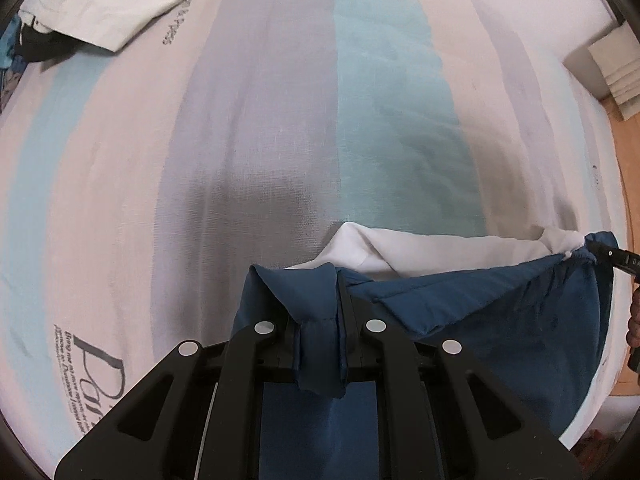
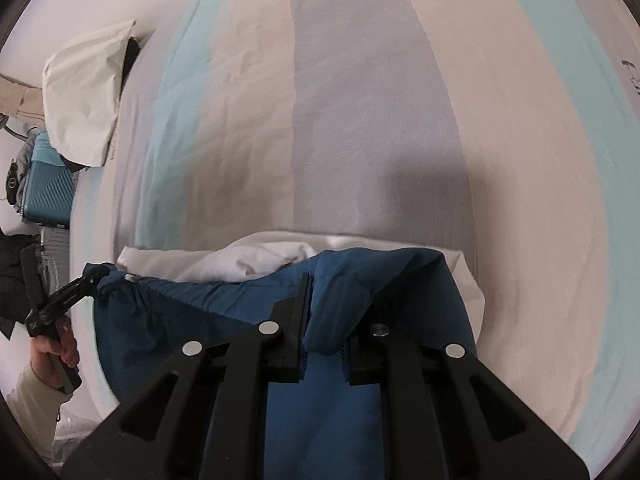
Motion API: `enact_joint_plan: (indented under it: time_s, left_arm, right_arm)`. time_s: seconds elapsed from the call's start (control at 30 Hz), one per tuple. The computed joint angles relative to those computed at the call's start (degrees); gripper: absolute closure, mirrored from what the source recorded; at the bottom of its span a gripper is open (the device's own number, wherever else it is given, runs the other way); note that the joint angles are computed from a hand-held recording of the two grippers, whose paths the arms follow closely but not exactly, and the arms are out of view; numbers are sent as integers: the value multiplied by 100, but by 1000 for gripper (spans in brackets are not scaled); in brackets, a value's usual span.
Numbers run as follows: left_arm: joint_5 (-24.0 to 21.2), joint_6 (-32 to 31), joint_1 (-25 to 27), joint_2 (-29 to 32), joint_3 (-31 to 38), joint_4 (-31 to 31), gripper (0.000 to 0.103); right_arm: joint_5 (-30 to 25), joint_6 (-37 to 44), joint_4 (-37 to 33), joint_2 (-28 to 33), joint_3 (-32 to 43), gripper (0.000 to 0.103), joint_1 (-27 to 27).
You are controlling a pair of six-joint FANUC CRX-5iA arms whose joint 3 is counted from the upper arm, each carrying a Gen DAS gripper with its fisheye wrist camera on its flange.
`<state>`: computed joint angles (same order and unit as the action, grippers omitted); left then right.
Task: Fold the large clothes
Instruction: 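Lower the folded hem onto the jacket and open both tools, then move both tools to the dark blue trousers spread on the bed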
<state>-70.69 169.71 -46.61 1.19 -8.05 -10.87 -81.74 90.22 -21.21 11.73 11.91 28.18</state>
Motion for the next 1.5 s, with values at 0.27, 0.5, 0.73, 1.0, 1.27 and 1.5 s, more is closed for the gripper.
enact_joint_plan:
  time_s: [0.27,0.5,0.73,1.0,1.27,1.5]
  left_arm:
    - [31,-147,48,266,-7,-17,91]
    - [61,-125,119,332,-25,-15,88]
    - [-950,-3,-346,757,947,-486,37]
    - [-1453,247,-794,835,1453,-858,17]
    - [-2081,475,-1263,933,2135,-1383,6]
    - [-2075,602,-1637,1330,2798,-1352,6]
  right_arm:
    - [261,78,299,272,-47,92,192]
    - [503,171,592,431,-105,91,337]
    - [862,393,619,-17,-386,63,428]
    - [792,1063,-641,-491,-276,18,-158]
    - [645,1056,-508,-1238,-604,17,6]
    - [1063,541,357,-2265,-1744,12,1147]
